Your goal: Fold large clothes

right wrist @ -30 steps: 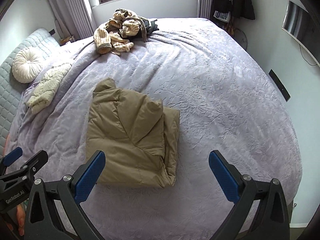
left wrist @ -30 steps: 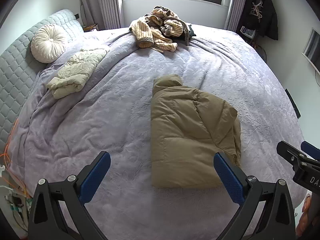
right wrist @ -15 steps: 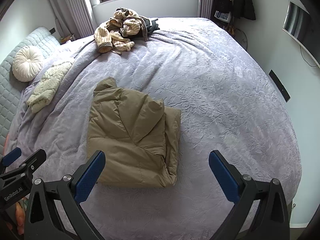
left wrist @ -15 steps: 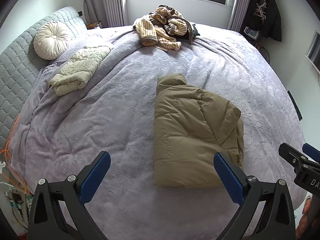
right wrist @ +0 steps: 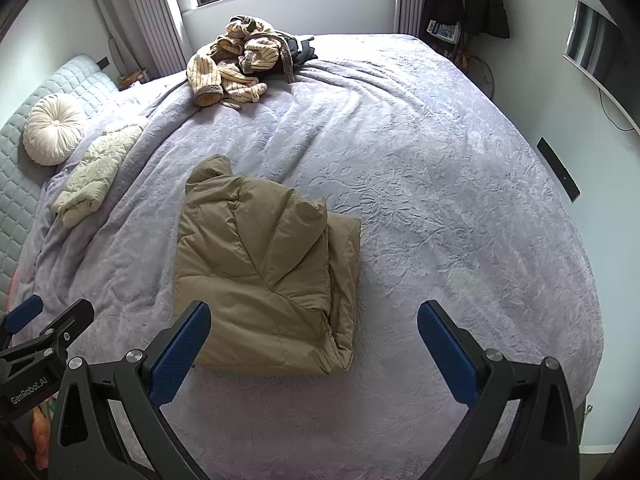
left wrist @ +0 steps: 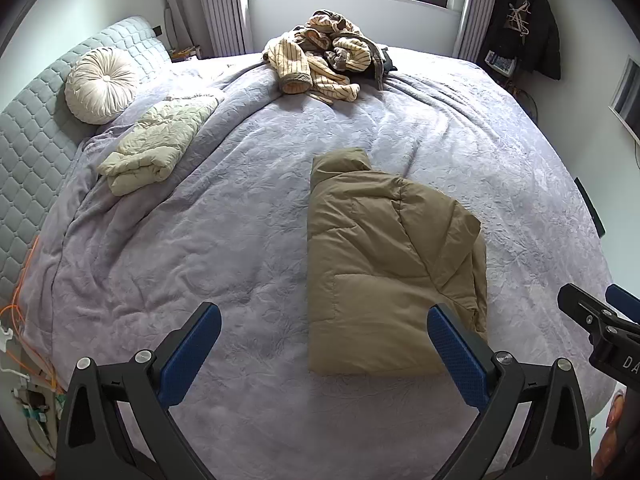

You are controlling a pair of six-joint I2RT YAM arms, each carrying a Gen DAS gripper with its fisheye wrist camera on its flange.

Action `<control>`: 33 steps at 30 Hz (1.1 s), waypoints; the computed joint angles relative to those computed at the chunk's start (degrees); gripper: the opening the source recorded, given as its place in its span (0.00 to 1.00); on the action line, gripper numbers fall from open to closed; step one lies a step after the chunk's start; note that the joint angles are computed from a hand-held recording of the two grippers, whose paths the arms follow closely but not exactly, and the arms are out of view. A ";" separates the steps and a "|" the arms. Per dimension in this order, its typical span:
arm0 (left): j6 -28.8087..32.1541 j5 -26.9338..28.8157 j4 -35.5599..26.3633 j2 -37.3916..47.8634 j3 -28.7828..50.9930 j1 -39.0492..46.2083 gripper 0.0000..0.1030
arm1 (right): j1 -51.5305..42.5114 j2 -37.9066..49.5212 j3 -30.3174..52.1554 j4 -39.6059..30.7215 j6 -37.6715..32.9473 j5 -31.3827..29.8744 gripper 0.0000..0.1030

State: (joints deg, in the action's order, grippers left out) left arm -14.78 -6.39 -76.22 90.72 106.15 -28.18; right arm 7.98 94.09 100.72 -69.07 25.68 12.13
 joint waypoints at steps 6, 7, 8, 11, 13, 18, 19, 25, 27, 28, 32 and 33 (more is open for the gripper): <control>-0.24 -0.11 -0.03 0.18 0.17 -0.03 1.00 | -0.13 -0.10 -0.14 0.04 -0.15 -0.21 1.00; -0.18 -0.09 -0.05 0.37 0.34 0.00 1.00 | -0.10 -0.13 -0.18 0.04 -0.09 -0.13 1.00; -0.23 -0.12 -0.10 0.41 0.37 -0.02 1.00 | -0.10 -0.08 -0.14 -0.01 -0.13 -0.15 1.00; -0.20 -0.05 -0.16 0.46 0.41 0.04 1.00 | 0.14 -0.17 -0.20 -0.09 0.27 0.02 1.00; -0.27 -0.16 -0.10 0.37 0.30 -0.02 1.00 | 0.14 -0.17 -0.20 -0.09 0.27 0.02 1.00; -0.18 -0.05 -0.15 0.30 0.14 0.15 1.00 | 0.03 -0.10 -0.11 -0.15 0.19 -0.08 1.00; -0.17 -0.05 -0.11 0.29 0.11 0.16 1.00 | 0.04 -0.07 -0.06 -0.22 0.22 -0.09 1.00; 0.10 0.11 -0.08 0.52 0.32 0.36 1.00 | -0.06 -0.05 -0.07 -0.12 -0.02 -0.14 1.00; 0.13 0.28 0.09 0.10 -0.25 0.63 1.00 | 0.01 -0.04 -0.01 -0.18 0.13 -0.10 1.00; 0.22 0.32 0.14 0.18 -0.20 0.67 1.00 | 0.00 0.00 0.06 -0.19 0.09 -0.13 1.00; 0.42 0.51 0.31 -0.23 -0.71 0.98 1.00 | 0.11 0.00 0.09 -0.23 0.21 -0.05 1.00; 0.51 0.59 0.43 -0.41 -0.98 1.04 1.00 | 0.28 -0.24 -0.32 -0.09 0.35 0.08 1.00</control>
